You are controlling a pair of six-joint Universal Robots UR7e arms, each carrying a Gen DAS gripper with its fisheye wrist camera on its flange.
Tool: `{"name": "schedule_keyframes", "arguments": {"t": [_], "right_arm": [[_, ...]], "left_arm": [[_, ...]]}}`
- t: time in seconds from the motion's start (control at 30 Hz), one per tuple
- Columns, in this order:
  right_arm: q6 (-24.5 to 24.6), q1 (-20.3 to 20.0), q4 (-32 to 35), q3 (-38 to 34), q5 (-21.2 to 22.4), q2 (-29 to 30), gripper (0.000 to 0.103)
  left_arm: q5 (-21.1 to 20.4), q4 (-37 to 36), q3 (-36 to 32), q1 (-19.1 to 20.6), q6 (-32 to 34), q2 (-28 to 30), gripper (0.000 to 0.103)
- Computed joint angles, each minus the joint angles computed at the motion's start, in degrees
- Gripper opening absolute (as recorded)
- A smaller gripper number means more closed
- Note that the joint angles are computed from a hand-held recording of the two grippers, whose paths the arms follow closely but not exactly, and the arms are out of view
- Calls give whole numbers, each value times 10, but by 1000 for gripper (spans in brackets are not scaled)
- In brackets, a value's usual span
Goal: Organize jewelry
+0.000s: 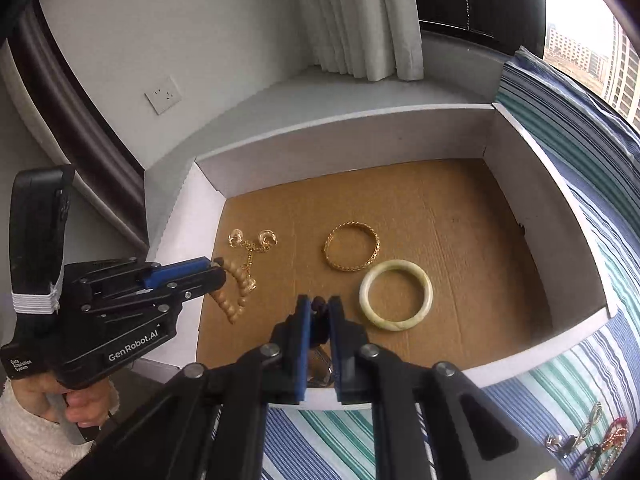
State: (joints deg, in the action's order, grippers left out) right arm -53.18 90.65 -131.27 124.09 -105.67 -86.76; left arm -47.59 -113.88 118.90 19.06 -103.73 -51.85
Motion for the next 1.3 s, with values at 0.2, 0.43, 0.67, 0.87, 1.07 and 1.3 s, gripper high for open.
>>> {"name": "schedule_keyframes", "arguments": {"t": [0.2, 0.43, 0.67, 0.87, 1.07, 1.3], "right_arm": [[-25, -15, -33, 21, 7, -42, 60], [-136, -78, -43, 44, 44, -150, 62], [-233, -201, 12, 40, 90, -252, 62], [-256, -288, 64, 11, 130, -294, 62], [-265, -346, 104, -15, 148, -308, 62], [-248, -366, 111, -28, 163, -301, 62]], "left_arm": [[-1, 98, -14, -30, -77, 15, 89], [-37, 258, -28, -78, -245, 29, 93], [-128, 433, -16, -56, -525, 17, 96], [-166, 503, -37, -33, -581, 27, 97], [-173, 447, 3, -18, -585, 3, 98], [-177, 520, -37, -17, -634, 66, 102]]}}
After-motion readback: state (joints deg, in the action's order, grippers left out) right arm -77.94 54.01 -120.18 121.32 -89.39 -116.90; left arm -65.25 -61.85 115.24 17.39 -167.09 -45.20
